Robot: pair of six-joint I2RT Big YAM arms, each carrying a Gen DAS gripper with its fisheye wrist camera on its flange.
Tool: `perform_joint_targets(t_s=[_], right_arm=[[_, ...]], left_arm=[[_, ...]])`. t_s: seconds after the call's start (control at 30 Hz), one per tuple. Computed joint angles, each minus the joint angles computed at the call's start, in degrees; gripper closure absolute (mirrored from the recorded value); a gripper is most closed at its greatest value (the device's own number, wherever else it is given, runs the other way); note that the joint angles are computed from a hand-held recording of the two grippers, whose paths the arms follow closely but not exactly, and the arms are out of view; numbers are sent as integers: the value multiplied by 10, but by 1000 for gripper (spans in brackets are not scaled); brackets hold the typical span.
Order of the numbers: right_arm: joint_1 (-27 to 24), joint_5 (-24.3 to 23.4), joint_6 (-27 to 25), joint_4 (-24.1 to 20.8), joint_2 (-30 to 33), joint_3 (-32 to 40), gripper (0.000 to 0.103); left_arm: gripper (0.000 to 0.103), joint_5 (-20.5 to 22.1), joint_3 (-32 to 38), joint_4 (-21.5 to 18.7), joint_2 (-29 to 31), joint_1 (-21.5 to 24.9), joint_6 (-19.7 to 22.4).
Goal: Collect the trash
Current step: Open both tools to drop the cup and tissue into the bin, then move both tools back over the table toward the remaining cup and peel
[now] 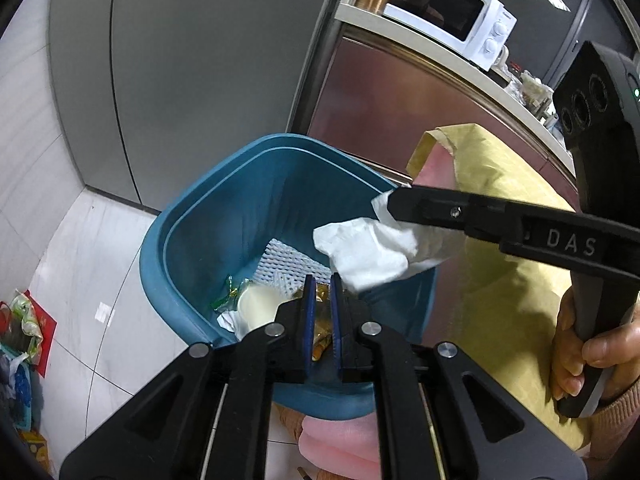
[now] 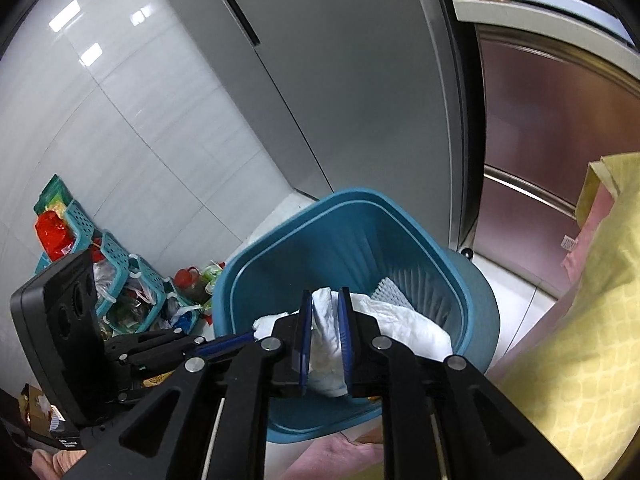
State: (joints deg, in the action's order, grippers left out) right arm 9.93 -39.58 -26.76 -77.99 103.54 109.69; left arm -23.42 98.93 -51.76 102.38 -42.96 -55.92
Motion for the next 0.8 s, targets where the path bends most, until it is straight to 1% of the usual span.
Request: perform_joint_targets(t_s=[0.03, 0.2, 0.27, 0.37, 0.4, 0.43, 0.47, 0.5, 0.57, 0.63, 0.73, 0.77, 0.8], right_arm=[[-1, -2, 4, 2, 0, 0, 90], [-10, -13, 16, 15, -3, -5, 80], [-17, -23, 22, 17, -4, -7, 79], [-32, -39, 16, 17, -14, -14, 79], [-39, -47, 10, 12, -18, -14, 78], [-47, -55, 4, 12, -25, -19, 78], [-57, -63, 0, 15, -34, -26, 76], [-64, -70, -6, 11, -35, -23, 73], [-85, -87, -22, 5, -50, -32, 73], [-108, -94, -44, 0, -63, -37, 73], [-150, -107, -66, 8, -89, -56, 71], [-166, -111, -72, 14, -97, -63, 70], [-182, -114, -75, 19, -105, -70, 68]], left_arm=[[97, 1, -7, 4, -4, 0, -3], [97, -10, -7, 8, -7, -3, -8], [97, -19, -1, 11, -7, -7, -7], [89, -31, 3, 17, -12, -15, 2], [88, -35, 4, 23, -13, -19, 8], [84, -37, 6, 30, -15, -23, 15], [81, -38, 0, 40, -19, -27, 21], [78, -37, 1, 57, -20, -33, 35], [70, -29, 2, 82, -21, -45, 57], [67, -15, 17, 100, -11, -55, 85], [63, 6, 59, 110, 16, -72, 125], [62, 22, 81, 116, 30, -78, 145], [61, 27, 96, 116, 40, -82, 153]])
